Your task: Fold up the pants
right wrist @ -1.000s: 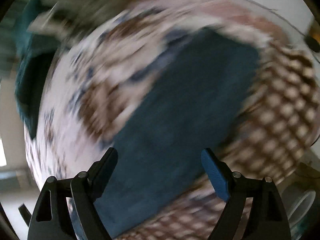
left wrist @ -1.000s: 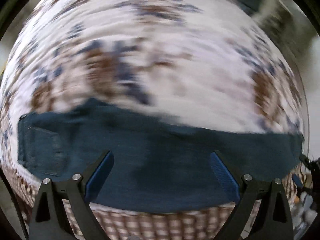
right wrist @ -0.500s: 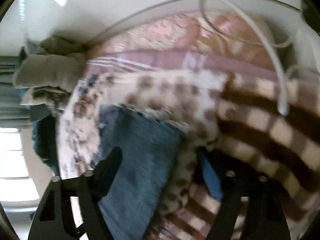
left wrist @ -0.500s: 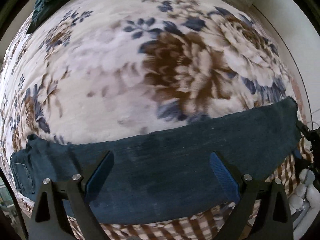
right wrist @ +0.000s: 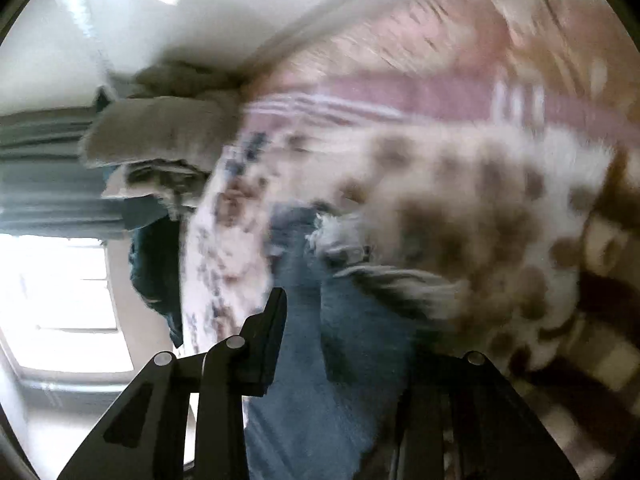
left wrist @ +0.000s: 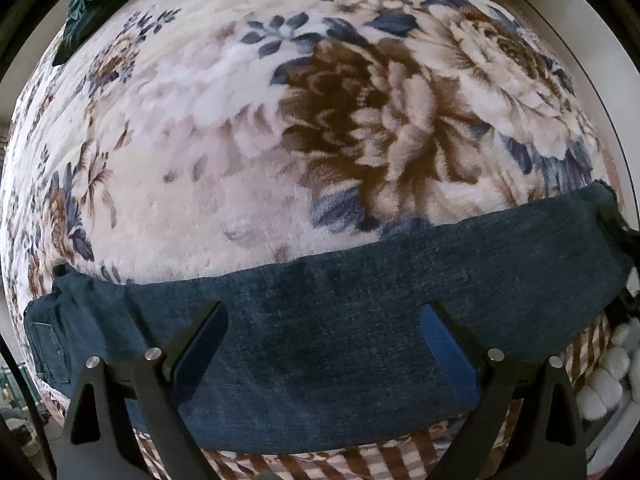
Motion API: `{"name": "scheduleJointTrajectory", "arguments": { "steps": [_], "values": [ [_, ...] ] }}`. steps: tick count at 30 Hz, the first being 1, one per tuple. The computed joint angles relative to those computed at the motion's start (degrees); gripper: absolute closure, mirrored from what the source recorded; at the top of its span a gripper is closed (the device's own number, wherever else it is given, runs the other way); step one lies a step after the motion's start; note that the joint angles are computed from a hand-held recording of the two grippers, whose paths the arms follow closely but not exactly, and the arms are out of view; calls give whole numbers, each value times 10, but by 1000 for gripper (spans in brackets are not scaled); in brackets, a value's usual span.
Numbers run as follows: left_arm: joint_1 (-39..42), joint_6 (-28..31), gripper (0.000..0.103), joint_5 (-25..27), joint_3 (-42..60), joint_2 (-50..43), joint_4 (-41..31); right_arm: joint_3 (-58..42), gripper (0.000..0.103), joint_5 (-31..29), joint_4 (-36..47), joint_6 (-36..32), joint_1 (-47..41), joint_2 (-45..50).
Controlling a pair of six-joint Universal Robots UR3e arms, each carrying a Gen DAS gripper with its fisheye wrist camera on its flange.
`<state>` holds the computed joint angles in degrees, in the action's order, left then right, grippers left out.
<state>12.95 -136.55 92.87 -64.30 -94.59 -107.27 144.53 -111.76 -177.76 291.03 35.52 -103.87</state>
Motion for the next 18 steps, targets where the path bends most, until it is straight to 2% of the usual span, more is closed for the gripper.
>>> {"name": "scheduleJointTrajectory", "arguments": {
  "steps": [3,6,9,11,13,14,18],
  "values": [
    [8,3,4,-1,-6,3,0,16,67,-7,-76,-1,-9,34],
    [18,11,4,-2,-21,10,12,-16,93,-16,-37,-18,-6,40],
    [36,21,4,-3,-18,11,9,-76,93,-33,75,-15,9,26],
    [47,26,4,-4,-9,8,6,-129,94,-56,178,5,36,10],
    [62,31,4,-5,7,-1,0,-234,94,-67,347,16,53,9],
    [69,33,4,-6,20,-8,-7,-294,94,-56,437,-2,51,14],
    [115,57,4,-23,95,-34,-56,-534,94,-65,668,-23,73,107]
  ]
}}
